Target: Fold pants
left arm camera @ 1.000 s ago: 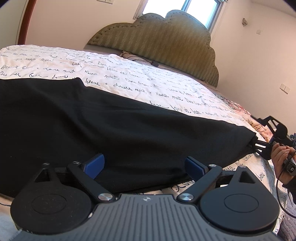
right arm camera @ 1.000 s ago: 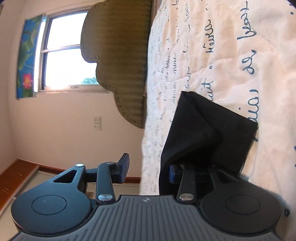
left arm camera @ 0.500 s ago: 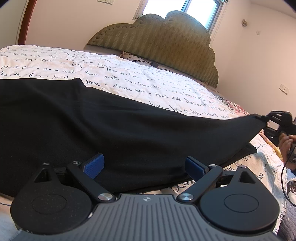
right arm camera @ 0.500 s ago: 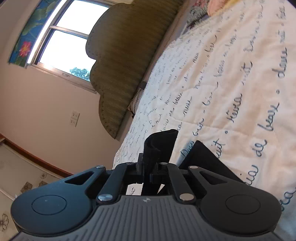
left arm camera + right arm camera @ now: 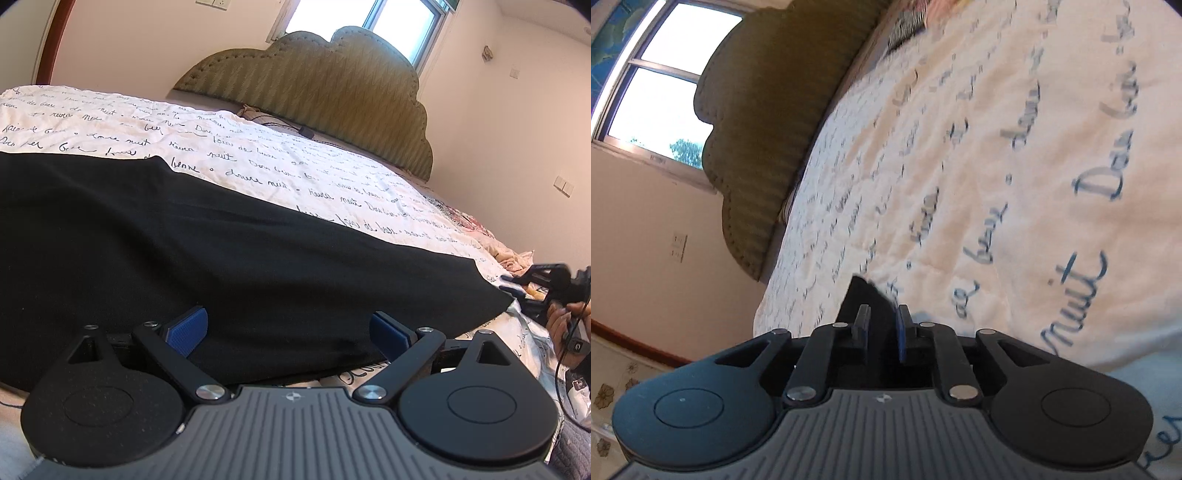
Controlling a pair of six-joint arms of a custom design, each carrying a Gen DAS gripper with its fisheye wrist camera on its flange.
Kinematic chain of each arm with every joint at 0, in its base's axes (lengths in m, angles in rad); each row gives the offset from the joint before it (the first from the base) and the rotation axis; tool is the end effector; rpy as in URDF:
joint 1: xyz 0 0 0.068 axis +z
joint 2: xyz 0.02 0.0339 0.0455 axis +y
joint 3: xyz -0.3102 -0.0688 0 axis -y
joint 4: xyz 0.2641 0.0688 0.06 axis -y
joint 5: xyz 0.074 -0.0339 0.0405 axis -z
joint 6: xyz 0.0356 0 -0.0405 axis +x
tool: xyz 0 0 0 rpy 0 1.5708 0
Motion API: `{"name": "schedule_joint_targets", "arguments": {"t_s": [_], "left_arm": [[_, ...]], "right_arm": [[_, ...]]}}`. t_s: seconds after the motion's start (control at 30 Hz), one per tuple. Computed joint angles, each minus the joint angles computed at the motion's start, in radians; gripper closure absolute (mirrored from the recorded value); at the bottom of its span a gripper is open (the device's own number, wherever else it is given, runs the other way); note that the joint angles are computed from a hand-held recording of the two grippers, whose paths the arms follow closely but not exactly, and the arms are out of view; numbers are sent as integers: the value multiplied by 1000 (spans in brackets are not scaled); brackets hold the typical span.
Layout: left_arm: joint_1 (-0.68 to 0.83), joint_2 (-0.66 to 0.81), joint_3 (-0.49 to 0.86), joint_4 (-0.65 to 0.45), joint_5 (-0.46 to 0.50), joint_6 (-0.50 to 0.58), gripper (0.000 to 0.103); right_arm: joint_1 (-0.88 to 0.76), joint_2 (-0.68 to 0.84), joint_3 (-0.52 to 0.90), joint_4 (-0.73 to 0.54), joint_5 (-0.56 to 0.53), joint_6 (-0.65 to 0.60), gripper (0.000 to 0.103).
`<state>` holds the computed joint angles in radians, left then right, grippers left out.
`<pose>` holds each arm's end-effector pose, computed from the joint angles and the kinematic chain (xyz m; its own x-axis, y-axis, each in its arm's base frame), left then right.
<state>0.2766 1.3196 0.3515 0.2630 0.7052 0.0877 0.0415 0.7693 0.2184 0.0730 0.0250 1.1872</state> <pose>0.2170 0.0376 0.1649 -0.5977 -0.1003 -0.7954 0.3205 0.8795 -0.3518 0.1508 0.0054 0.1918 -0.1899 0.9199 -0.3430 0.4189 0.3919 0.8191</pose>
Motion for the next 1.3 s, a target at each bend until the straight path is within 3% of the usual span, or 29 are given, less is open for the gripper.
{"name": "schedule_joint_targets", "arguments": {"t_s": [0.1, 0.13, 0.23, 0.27, 0.33, 0.43, 0.57, 0.63, 0.7, 0.87, 1.07, 1.3], "left_arm": [[-2, 4, 2, 1, 3, 0, 5], [-3, 4, 2, 3, 4, -3, 4], [6, 11, -1, 16, 18, -11, 4], [15, 22, 0, 24, 29, -9, 4], [23, 28, -1, 34, 43, -16, 4], [31, 33, -5, 49, 59, -25, 4], [54, 50, -6, 66, 101, -39, 4], [72, 67, -5, 79, 132, -50, 4], [89, 86, -5, 95, 164, -65, 4], [115, 114, -2, 121, 220, -93, 4], [129, 127, 9, 114, 246, -92, 2], [132, 126, 8, 112, 253, -94, 2]], "right_arm": [[98, 126, 72, 109, 13, -33, 83], [138, 228, 114, 188, -31, -58, 75], [272, 579, 322, 357, -211, -136, 21], [305, 703, 415, 397, -305, -157, 19], [349, 941, 664, 353, -519, -171, 19], [402, 1246, 1041, 221, -756, -209, 19], [432, 1475, 1526, -305, -807, -475, 19], [422, 1537, 1645, -430, -882, -536, 19], [412, 1597, 1780, -585, -891, -629, 19], [386, 1573, 1750, -754, -890, -806, 19], [346, 1595, 1768, -828, -909, -866, 20], [339, 1652, 1884, -997, -965, -1002, 20]]}}
